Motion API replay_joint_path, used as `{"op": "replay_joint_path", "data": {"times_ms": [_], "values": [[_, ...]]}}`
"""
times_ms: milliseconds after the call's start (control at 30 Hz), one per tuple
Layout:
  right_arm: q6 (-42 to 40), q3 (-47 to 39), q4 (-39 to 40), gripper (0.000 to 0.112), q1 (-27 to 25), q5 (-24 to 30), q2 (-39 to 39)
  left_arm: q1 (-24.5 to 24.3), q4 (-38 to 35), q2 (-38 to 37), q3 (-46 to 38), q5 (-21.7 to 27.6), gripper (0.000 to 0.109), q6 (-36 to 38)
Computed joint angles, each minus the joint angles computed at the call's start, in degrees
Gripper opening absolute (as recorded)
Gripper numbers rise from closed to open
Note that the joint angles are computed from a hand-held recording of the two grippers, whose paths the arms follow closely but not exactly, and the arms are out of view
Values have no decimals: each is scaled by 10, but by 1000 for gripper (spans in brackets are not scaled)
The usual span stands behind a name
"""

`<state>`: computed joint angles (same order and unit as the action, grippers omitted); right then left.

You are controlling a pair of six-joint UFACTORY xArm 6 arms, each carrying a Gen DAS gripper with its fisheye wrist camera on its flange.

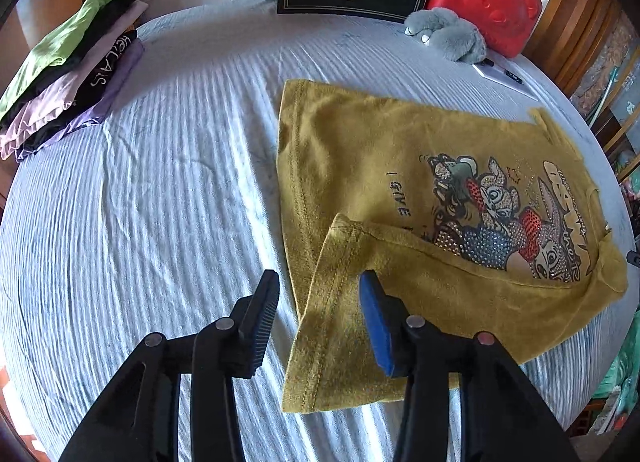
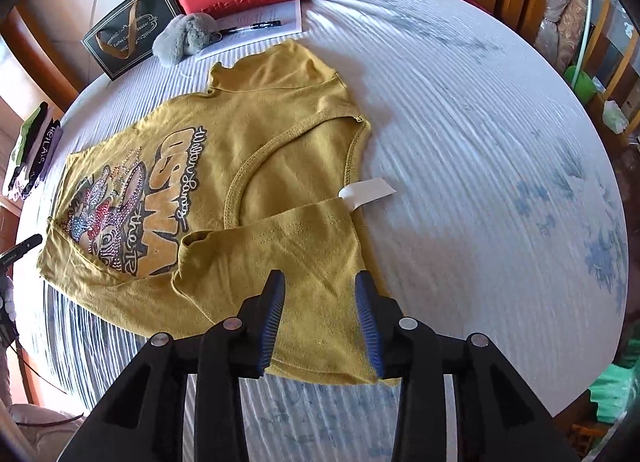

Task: Fold clothes
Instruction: 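Fold the T-shirt side over the print with both tools and release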

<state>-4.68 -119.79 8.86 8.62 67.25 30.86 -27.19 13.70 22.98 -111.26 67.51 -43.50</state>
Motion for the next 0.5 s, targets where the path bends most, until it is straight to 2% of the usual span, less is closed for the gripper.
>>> {"op": "replay_joint_path", "data": {"times_ms": [167, 233, 433, 467, 500], "values": [[-12, -37, 4, 50, -4, 12, 27, -7, 0, 16, -13, -24, 51, 9], [-21, -67, 8, 54, -5, 27, 47, -12, 10, 32, -37, -9, 52, 13], [-49, -155, 20, 54, -11, 68, 107, -12, 24, 66, -82, 15, 51, -6], [-56, -168, 24, 55, -13, 73, 115, -13, 22, 67, -83, 16, 51, -8], [-63, -181, 28, 56, -15, 78, 124, -14, 23, 67, -82, 18, 34, -13]]}}
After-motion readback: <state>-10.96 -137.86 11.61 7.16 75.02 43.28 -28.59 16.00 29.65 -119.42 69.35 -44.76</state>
